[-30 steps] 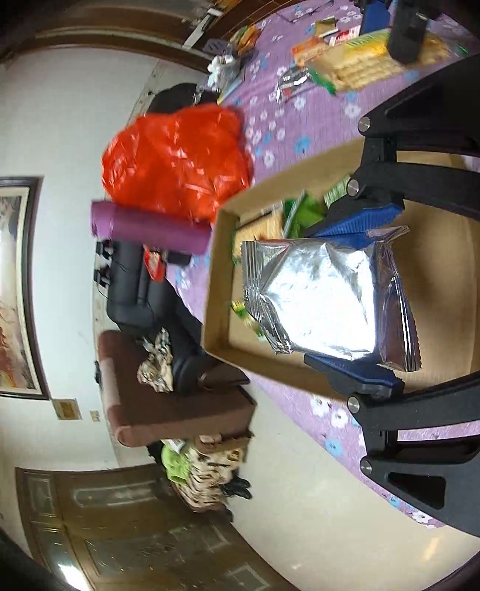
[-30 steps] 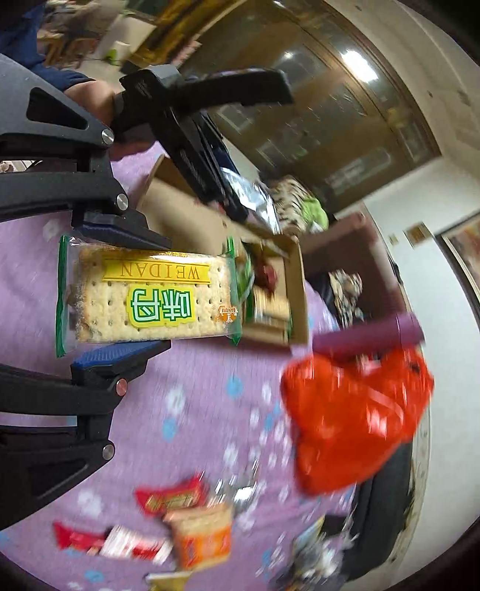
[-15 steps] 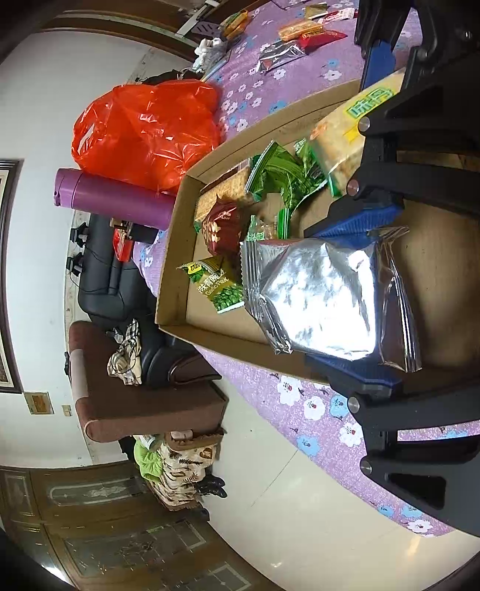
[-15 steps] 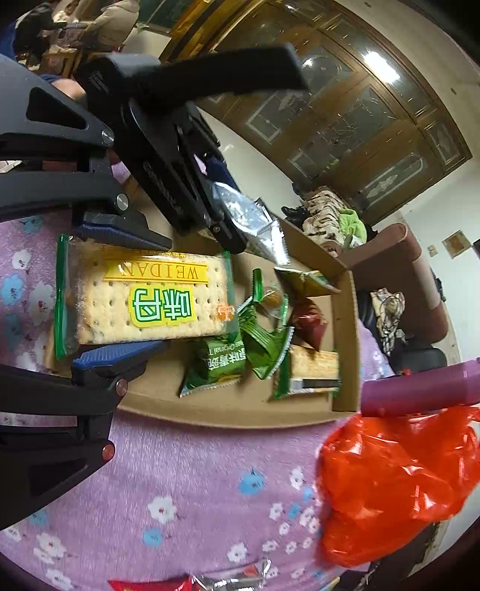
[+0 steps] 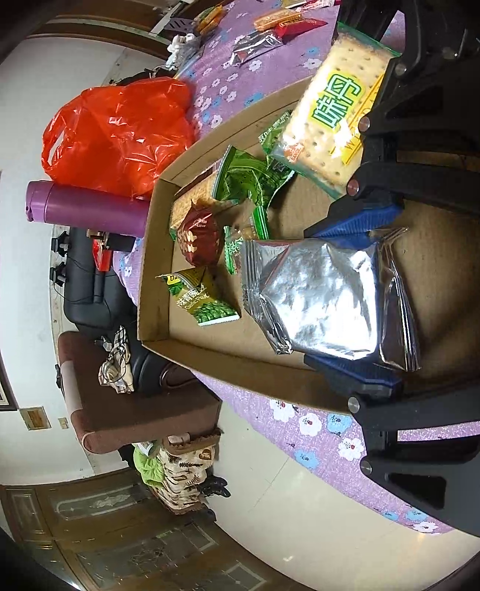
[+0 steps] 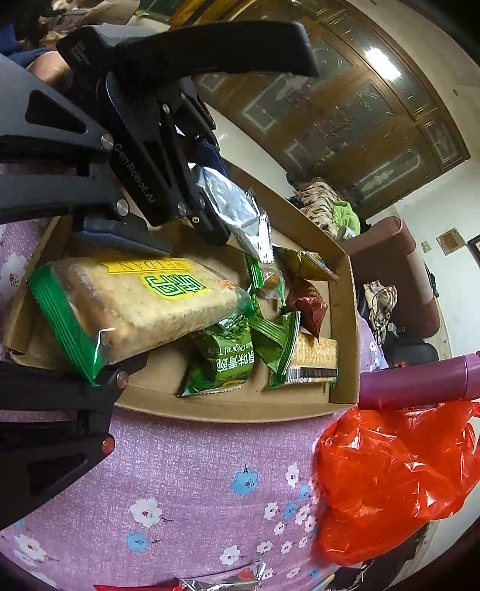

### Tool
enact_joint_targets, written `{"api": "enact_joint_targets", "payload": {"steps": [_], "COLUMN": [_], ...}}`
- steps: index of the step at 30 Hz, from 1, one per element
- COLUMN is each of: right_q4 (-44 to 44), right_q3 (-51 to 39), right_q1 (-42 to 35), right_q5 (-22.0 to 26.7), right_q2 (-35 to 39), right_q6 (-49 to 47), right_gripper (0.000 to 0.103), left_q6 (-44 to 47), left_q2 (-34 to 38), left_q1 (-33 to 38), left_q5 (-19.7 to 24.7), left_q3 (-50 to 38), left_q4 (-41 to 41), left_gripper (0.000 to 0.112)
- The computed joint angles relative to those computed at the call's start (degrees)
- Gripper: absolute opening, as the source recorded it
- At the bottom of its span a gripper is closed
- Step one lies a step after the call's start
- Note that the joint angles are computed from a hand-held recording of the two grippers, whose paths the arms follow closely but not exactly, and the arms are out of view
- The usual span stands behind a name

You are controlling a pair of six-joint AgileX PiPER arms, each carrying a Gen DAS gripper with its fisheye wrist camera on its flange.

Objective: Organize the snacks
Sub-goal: 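Carry the foil bag and WEIDAN pack over the cardboard tray with both tools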

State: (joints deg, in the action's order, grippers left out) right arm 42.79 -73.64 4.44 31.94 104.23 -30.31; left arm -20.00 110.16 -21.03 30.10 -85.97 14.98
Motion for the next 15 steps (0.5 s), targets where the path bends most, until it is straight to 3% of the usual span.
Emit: {"api": "enact_joint_targets", "payload": {"steps": [6,10,15], "right_q4": [2.83,1.64,-0.48], "right_q3": [1.41,3.72,5.54], "right_q1": [-1.06,-0.91,-1.17], "right_q5": [1.56,0.31,-1.36], "right_q2": [-1.71,-4.79,-7.64], "right_q6": [-3.71,-3.67,-1.02], "right_gripper": [0.047,0.057,0.057], "left_q6": [0.26,0.60,0.45], "left_q2": [-0.23,-0.39,-0.81], "left_q1": [0.00,0.12,0.32], "left_q5": [-0.41,-0.80,-1.66], "left_q3": [0.28,0.54,1.15], "left_q4": [-0.17,-0.65,-0.86], "left_gripper": [0.059,0.059,0.059]}}
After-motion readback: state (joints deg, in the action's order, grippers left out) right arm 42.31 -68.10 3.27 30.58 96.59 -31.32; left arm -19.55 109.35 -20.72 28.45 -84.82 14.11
